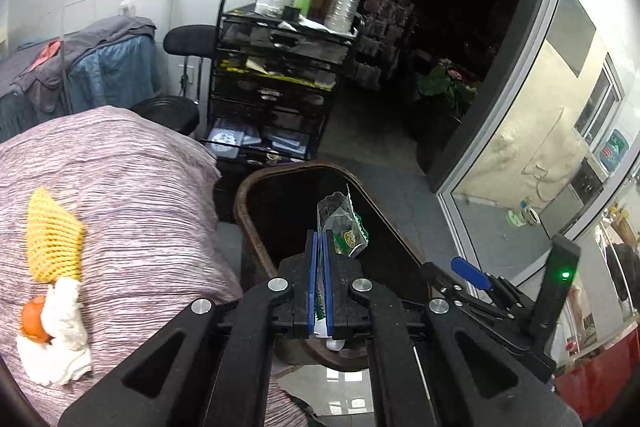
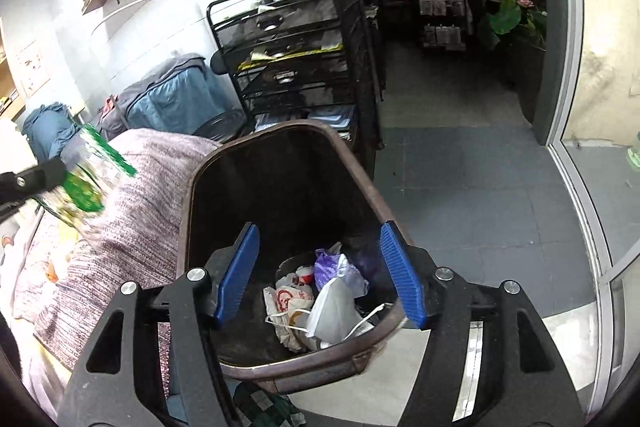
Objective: Collect trash
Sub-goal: 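Open the right gripper to drop the mask while the left releases the packet, then move both tools back over the tissues and orange peel on the bed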
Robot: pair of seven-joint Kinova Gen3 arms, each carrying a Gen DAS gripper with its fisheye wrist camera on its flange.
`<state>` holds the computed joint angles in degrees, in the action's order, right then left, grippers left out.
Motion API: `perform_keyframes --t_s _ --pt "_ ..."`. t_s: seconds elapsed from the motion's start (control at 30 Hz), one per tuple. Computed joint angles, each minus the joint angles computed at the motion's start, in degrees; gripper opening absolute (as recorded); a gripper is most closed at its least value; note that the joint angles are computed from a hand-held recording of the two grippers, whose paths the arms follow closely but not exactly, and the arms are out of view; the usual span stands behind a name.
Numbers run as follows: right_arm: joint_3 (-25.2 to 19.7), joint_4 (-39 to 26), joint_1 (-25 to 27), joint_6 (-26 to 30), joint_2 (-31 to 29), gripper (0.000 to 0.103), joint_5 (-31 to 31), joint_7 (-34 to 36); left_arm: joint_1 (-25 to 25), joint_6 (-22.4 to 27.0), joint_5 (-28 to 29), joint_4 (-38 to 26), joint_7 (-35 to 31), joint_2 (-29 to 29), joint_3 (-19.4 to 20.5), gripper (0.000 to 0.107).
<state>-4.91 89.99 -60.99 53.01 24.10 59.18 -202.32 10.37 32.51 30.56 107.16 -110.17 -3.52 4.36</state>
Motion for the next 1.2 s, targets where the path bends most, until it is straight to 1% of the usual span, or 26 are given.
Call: perform_keyframes --t_s 0.2,0.37,0.5,0.53,0.57,0.6,0.63,0.7,0.73,0.77,0.83,0.87,0.9,0.97,1.07,1.2 --pt "-0.4 2.1 -0.3 2.0 -1.5 0.063 0.4 -2.8 1.0 0.2 -3.2 -2.7 2.8 3.5 2.2 0.003" --pt "-1.3 3.3 0.3 3.0 -2.3 0.063 0.6 -4.5 2.6 0.3 -8.6 -5.0 6.8 6.5 4.0 0.003" --pt "-1.8 4.0 0.8 3.5 -2.7 0.064 0.7 -5.3 3.8 0.6 -12.6 -6.6 9.8 9.1 4.8 0.003" --pt "-1.9 4.1 1.0 3.5 -2.7 0.065 0.7 -5.4 4.4 0.4 -14.4 -6.8 11.2 9.6 4.8 0.003" --pt "-2.0 4.2 1.1 3.6 -2.8 0.068 0.7 -5.6 5.2 0.2 -16.5 -7.0 13.0 10.1 4.8 0.004" --pt "-2.1 4.2 1.1 3.9 -2.8 0.074 0.8 -5.8 5.8 -0.1 -18.4 -7.1 14.7 10.5 4.7 0.004" --pt "-2.0 4.3 0.9 4.3 -2.8 0.076 1.0 -6.5 6.5 -0.5 -20.3 -7.1 16.6 10.8 4.5 0.006" --pt "-2.2 4.5 1.0 4.6 -2.8 0.076 1.1 -7.0 7.2 -0.8 -22.9 -7.3 18.8 11.4 4.5 0.014" --pt "-2.3 4.6 1.1 4.6 -3.0 0.077 1.2 -7.2 8.0 -1.4 -25.1 -6.9 20.4 11.3 4.3 0.027" --pt "-2.3 4.6 1.2 4.9 -3.0 0.079 1.2 -7.4 8.9 -2.1 -27.3 -6.5 22.4 11.2 4.0 0.048" --pt "-2.4 4.8 1.1 5.3 -3.0 0.083 1.4 -8.2 9.9 -4.2 -30.7 -5.1 25.1 10.4 3.8 0.065" --pt "-2.4 4.8 1.3 5.3 -3.0 0.084 1.5 -8.5 10.0 -4.7 -31.4 -4.6 25.7 10.2 3.9 0.069" --pt "-2.4 4.9 1.3 5.3 -3.0 0.084 1.6 -8.7 10.0 -4.9 -32.1 -4.5 26.2 10.1 4.0 0.071" --pt "-2.5 5.1 1.5 5.4 -3.1 0.085 1.6 -9.0 10.5 -5.5 -34.4 -4.0 28.2 9.4 3.9 0.082" --pt "-2.7 5.1 1.8 5.3 -3.1 0.086 1.7 -9.3 11.2 -7.1 -38.2 -2.7 31.9 8.1 3.8 0.09" --pt "-2.8 5.3 2.1 4.8 -3.3 0.087 1.8 -9.5 11.3 -8.4 -42.0 -1.3 35.7 6.0 4.3 0.095"
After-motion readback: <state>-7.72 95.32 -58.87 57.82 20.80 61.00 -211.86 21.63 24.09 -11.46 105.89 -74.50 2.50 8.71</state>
